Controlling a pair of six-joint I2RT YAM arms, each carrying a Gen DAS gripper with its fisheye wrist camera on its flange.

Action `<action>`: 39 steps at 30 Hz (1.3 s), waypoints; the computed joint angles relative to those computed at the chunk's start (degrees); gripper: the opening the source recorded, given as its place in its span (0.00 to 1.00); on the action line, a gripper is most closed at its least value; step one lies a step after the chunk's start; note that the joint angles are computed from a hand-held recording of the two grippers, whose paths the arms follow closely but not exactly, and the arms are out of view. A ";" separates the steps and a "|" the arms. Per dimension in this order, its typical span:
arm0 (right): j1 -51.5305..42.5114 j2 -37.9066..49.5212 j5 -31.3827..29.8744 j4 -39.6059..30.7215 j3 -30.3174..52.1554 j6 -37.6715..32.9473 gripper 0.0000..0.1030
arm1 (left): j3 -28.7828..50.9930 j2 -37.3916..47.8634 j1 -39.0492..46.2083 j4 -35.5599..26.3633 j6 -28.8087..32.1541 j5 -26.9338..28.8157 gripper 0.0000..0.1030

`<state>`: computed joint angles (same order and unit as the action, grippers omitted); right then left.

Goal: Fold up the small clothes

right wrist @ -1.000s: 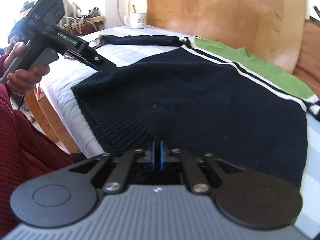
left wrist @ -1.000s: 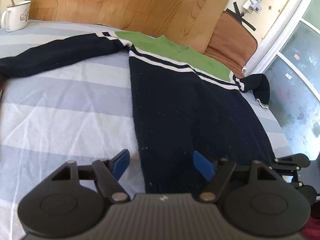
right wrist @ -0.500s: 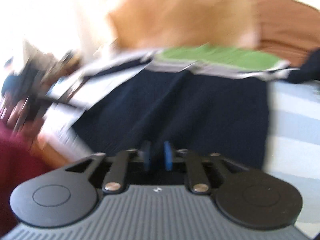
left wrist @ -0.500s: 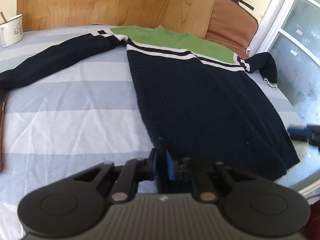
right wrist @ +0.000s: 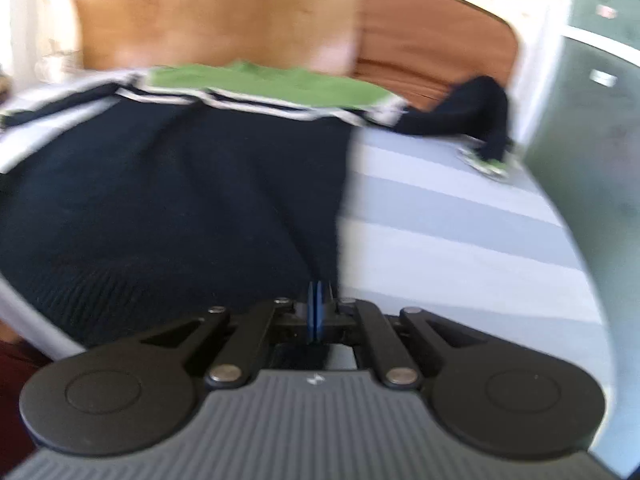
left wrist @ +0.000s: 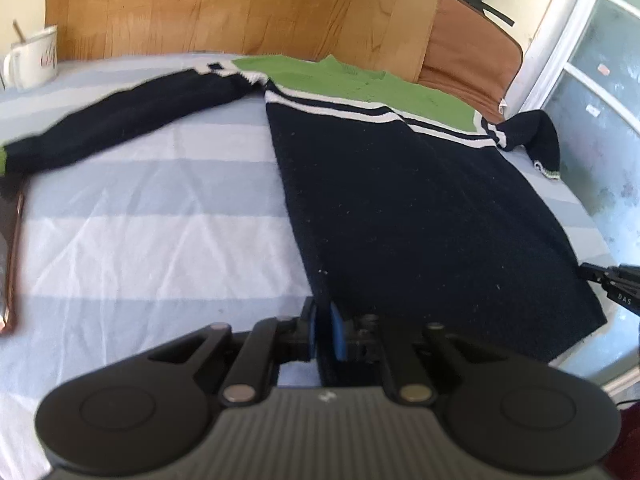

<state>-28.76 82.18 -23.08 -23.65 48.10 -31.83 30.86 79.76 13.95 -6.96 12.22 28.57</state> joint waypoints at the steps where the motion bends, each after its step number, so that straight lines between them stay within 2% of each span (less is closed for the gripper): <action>1: -0.41 0.91 -0.75 -1.66 1.43 0.24 0.04 | -0.33 0.02 0.26 0.52 0.01 0.54 0.09; 4: -0.17 0.33 -2.17 -1.91 3.29 -0.89 0.06 | 0.01 0.00 1.41 0.14 2.36 2.49 0.15; 6: 0.56 -0.38 -3.55 -0.83 5.14 2.53 0.13 | -0.33 -1.18 3.76 1.35 3.47 4.30 0.44; 7: 0.58 -0.53 -4.92 0.15 5.69 4.59 0.16 | -0.59 -1.67 5.38 3.08 2.92 5.10 0.63; 9: 2.70 0.76 -6.20 2.78 7.42 8.91 0.28 | 1.13 0.11 8.36 6.17 -0.45 6.78 0.69; 12: 8.08 4.89 -8.75 6.49 9.15 14.31 0.28 | 6.34 7.42 9.92 11.85 -9.48 5.84 0.78; 15: 16.29 11.04 -9.14 11.15 11.19 19.55 0.28 | 13.16 16.29 9.74 16.31 -20.93 4.23 0.80; 17: 21.43 15.46 -9.98 13.65 13.70 22.39 0.28 | 15.68 20.56 8.43 19.84 -27.76 0.29 0.91; 19: 27.19 20.34 -8.59 14.91 18.29 24.70 0.28 | 16.23 22.27 5.20 21.92 -31.99 -7.43 0.90; 21: 32.35 25.64 -7.68 13.09 25.08 20.98 0.28 | 12.75 21.17 3.46 27.00 -31.52 -9.89 0.87; 23: 36.66 30.12 -6.64 8.79 32.99 15.55 0.28 | 4.80 17.46 3.18 35.84 -29.27 -11.28 0.87; 25: 40.40 33.43 -7.24 4.67 39.31 9.12 0.28 | -3.58 13.86 6.34 45.08 -26.09 -8.00 0.88; 27: 44.61 35.66 -7.47 2.13 43.73 2.96 0.31 | -11.76 10.93 12.87 54.02 -21.73 -0.58 0.89; 28: 46.64 36.89 -7.41 1.42 45.64 0.78 0.31 | -14.57 9.47 16.37 56.18 -19.57 2.83 0.89; 31: 52.95 43.05 -7.48 -1.27 53.92 -3.96 0.32 | -17.79 5.26 26.35 53.97 -14.30 11.91 0.90; 33: 56.48 47.93 -6.33 -4.53 60.39 -6.83 0.34 | -17.25 4.31 31.20 51.30 -12.79 15.55 0.90; 36: 60.62 55.91 -0.91 -8.85 71.35 -9.64 0.34 | -16.18 5.42 36.45 51.54 -13.50 17.73 0.91; 37: 61.35 57.70 -0.21 -8.44 73.24 -9.85 0.33 | -15.57 6.19 37.74 51.61 -14.03 18.51 0.91; 38: 61.74 58.75 -0.47 -6.95 74.22 -9.49 0.37 | -14.76 7.32 38.66 51.82 -14.83 19.14 0.91; 39: 61.82 59.68 -0.47 -6.98 75.63 -8.99 0.34 | -13.99 8.34 39.02 52.00 -15.75 19.31 0.91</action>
<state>33.06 141.86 -23.55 -30.63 123.73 -40.81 16.86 88.10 52.97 45.04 -3.52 47.88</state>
